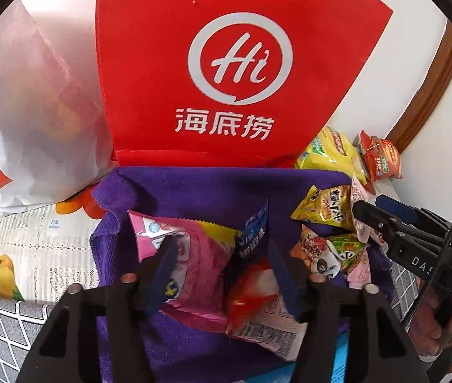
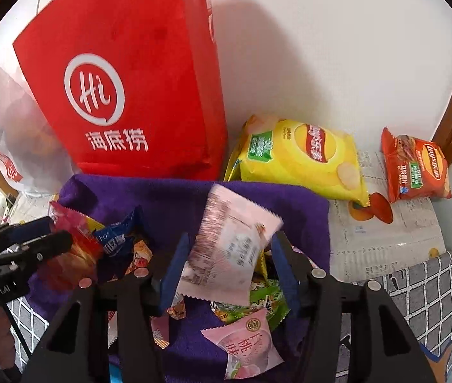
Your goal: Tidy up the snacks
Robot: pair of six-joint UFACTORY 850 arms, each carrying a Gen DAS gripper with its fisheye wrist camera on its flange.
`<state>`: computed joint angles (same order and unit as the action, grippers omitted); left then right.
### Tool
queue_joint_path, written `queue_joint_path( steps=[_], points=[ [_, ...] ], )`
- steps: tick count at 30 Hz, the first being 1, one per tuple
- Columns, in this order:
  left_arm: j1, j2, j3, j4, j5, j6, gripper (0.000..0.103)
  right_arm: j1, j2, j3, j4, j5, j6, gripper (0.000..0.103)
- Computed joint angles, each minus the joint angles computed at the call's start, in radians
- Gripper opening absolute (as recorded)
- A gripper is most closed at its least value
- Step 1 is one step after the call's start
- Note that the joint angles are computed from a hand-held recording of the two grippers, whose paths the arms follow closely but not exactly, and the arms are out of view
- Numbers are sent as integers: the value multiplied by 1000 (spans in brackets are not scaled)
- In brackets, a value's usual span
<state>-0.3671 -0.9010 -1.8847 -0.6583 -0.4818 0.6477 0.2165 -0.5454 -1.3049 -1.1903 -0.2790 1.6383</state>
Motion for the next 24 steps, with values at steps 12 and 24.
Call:
queue_joint_path(
  steps=[12,24],
  points=[
    [-9,85,83,22,54,-2,72,22,79,46,-97,-54,136,60],
    [11,356,401,-143,93,154,82,140,281,188,-38,-197,157,67]
  ],
)
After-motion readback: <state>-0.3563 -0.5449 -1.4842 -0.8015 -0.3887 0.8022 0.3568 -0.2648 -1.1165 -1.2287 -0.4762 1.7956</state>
